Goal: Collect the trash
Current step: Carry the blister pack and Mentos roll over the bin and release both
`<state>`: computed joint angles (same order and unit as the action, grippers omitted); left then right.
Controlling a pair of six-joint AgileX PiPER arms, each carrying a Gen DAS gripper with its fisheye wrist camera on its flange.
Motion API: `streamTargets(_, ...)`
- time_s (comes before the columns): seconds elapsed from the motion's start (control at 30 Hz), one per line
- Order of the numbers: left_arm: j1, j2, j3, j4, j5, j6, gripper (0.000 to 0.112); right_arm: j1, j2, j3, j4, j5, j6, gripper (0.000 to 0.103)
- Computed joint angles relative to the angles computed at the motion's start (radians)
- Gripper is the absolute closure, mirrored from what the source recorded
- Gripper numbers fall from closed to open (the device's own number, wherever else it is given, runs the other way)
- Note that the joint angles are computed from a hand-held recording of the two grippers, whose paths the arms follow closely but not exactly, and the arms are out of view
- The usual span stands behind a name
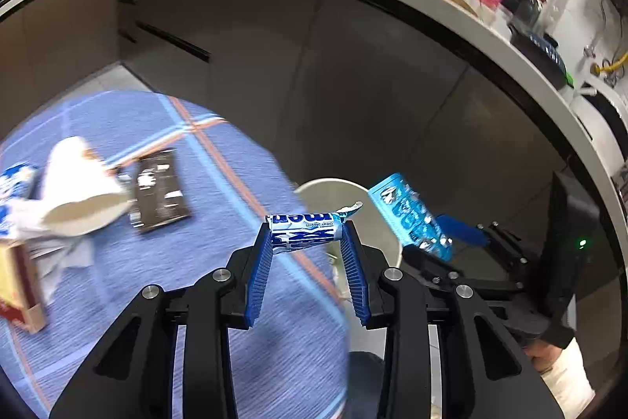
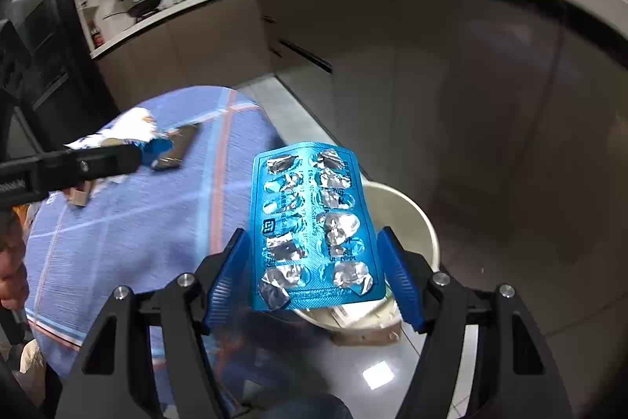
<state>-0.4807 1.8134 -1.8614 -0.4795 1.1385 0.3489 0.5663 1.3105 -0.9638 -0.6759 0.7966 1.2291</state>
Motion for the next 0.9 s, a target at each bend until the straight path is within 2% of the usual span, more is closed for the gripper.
streamTargets(0.23, -0.13, 0.145, -0.127, 0.075, 0.007, -0.069, 0.079, -0.137, 0.014, 0.15, 0.05, -0.174, -0.039, 0.035)
streamTargets(0.53, -0.225, 0.319, -0.329, 0.201, 0.047, -0.166, 0.078, -0.251, 0.148, 0.157, 0.106, -0.352, -0.138, 0.035)
streamTargets(0.6, -0.239, 0.338, -0.357, 0.227, 0.05, -0.188, 0.076, -0.279, 0.165, 0.162, 0.136, -0.385, -0.191, 0.032)
streamTargets(0.67, -0.241, 0.347, -0.368, 0.247, 0.033, -0.216, 0.051, -0.294, 0.185, 0.158, 0.159, -0.397, -0.24, 0.02)
streamTargets(0.7, -0.25, 0.348, -0.374, 0.264, 0.015, -0.245, 0.035, -0.286, 0.184, 0.165, 0.12, -0.39, -0.212, 0.019)
streamTargets(0.77, -0.244, 0.337, -0.359, 0.265, -0.028, -0.267, 0.034, -0.278, 0.182, 0.18, 0.069, -0.394, -0.184, 0.017)
streamTargets(0.8, -0.243, 0.354, -0.39, 0.266, -0.01, -0.275, 0.033, -0.277, 0.184, 0.184, 0.061, -0.398, -0.178, 0.014)
streamTargets(0.9, -0.239, 0.346, -0.373, 0.286, -0.034, -0.283, 0.023, -0.278, 0.187, 0.197, 0.034, -0.406, -0.137, 0.011)
